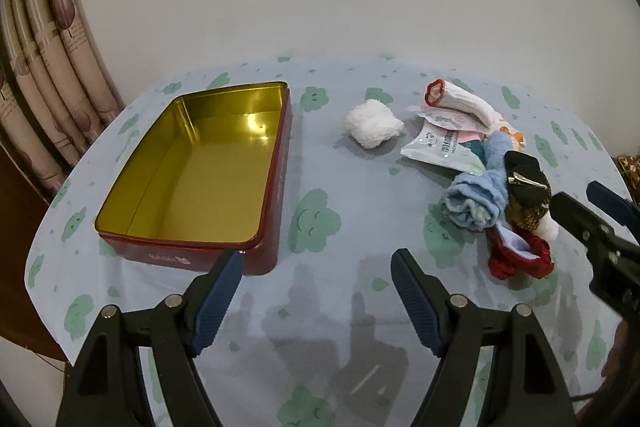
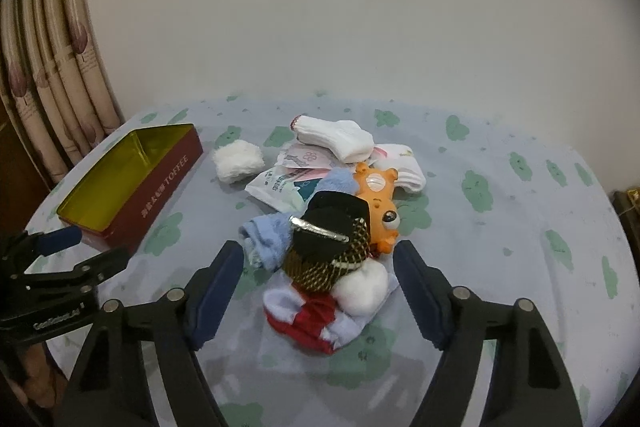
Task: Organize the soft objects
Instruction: 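Grasp the black-and-gold mesh pouch on the pile with the right gripper, then grasp the white fluffy ball with the left gripper while the right gripper holds the mesh pouch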
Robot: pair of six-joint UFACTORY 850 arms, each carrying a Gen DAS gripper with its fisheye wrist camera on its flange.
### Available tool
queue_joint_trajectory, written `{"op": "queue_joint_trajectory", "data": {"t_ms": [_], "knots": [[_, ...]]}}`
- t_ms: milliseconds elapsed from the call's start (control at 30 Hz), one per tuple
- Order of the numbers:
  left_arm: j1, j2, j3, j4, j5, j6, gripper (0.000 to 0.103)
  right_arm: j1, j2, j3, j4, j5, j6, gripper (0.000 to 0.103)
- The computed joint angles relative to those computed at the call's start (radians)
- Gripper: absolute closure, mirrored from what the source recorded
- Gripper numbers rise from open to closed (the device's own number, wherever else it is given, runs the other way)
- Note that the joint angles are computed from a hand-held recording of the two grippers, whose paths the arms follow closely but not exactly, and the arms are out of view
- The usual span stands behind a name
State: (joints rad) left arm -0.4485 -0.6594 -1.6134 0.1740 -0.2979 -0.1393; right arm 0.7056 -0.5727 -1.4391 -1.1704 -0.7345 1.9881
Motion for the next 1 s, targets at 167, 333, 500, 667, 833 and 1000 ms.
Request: {"op": "queue_joint_trajectory", "data": {"t_ms": [167,333,500,667,833,1000], "knots": [[0.004,-0.029,-0.029,-0.036,-0.011,0.043,0.024,-0.030,-0.033,-0.024,0.038,0.042,-0.063,0.029],[0.003,-0.047,-0.045,-0.068,-0.010,0.086,0.024,-0.056,-0.063,-0.051,0.082,0.066,-0.123,0.035],[-0.001,-0.072,-0.074,-0.064,-0.020,0.091,0.024,-0.074,-0.083,-0.069,0.103,0.067,-0.152,0.043],[0.002,-0.105,-0.122,-0.125,-0.051,0.148,0.024,-0.090,-0.092,-0.069,0.106,0.121,-0.166,0.060],[0.003,-0.130,-0.166,-0.149,-0.074,0.171,0.024,-0.083,-0.081,-0.046,0.044,0.144,-0.119,0.069],[0.004,-0.168,-0.242,-0.214,-0.121,0.221,0.024,-0.073,-0.042,0.008,-0.051,0.153,0.004,0.071]]}}
